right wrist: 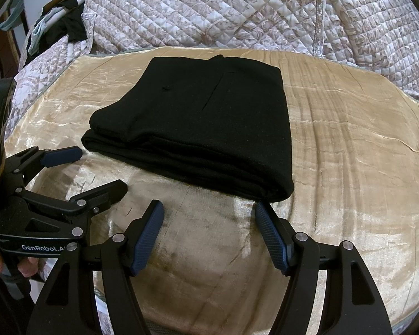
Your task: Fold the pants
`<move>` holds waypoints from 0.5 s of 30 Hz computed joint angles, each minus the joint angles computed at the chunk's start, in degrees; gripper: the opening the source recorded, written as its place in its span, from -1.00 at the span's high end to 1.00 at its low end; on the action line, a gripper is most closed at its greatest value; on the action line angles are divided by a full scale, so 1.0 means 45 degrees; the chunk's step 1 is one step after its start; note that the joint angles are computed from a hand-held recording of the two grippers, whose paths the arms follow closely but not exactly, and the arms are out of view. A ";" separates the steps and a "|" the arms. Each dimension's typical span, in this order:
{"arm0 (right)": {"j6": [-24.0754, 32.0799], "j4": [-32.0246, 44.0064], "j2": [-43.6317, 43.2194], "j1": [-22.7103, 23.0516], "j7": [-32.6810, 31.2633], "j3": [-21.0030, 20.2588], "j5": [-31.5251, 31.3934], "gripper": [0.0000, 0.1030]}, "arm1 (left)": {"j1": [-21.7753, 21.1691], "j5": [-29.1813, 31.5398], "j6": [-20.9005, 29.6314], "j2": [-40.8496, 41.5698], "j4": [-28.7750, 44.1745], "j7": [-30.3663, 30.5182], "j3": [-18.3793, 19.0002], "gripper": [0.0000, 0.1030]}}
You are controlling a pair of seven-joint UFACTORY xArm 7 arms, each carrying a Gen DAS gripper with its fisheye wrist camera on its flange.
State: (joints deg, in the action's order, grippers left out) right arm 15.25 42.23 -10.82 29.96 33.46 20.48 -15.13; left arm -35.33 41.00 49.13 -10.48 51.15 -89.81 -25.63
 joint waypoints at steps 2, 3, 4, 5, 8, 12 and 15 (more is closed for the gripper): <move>0.0027 0.0035 0.0015 -0.0043 0.0144 0.0085 -0.0130 -0.33 | 0.0002 0.0010 0.0015 0.0036 0.0038 0.0012 0.0002 -0.96; 0.0033 0.0050 0.0023 -0.0043 0.0172 0.0094 -0.0167 -0.34 | -0.0001 0.0006 0.0005 0.0038 0.0043 0.0012 0.0011 -0.96; 0.0029 0.0050 0.0027 -0.0035 0.0186 0.0087 -0.0177 -0.34 | -0.0003 -0.0010 -0.0008 0.0011 0.0017 -0.0008 0.0023 -0.96; 0.0029 0.0046 0.0026 -0.0034 0.0205 0.0086 -0.0199 -0.34 | -0.0003 -0.0016 -0.0037 -0.0027 -0.0041 -0.0075 0.0020 -0.98; 0.0011 0.0062 0.0036 -0.0137 0.0468 0.0196 -0.0517 -0.34 | 0.0000 0.0010 0.0034 -0.0079 -0.0116 -0.0268 -0.0043 -0.98; -0.0139 0.0011 0.0024 -0.0242 0.0870 0.0310 -0.0923 -0.34 | 0.0014 -0.0006 0.0001 -0.0120 -0.0161 -0.0285 -0.0054 -0.98; -0.0294 -0.0110 -0.0062 -0.0369 0.1279 0.0414 -0.1259 -0.35 | 0.0034 0.0197 0.0070 -0.0070 -0.0149 -0.0442 -0.0126 -0.99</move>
State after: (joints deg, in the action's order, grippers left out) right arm 13.93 41.74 -11.10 28.31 39.22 22.35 -20.79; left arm -35.17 41.89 49.44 -10.79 50.47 -91.80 -26.19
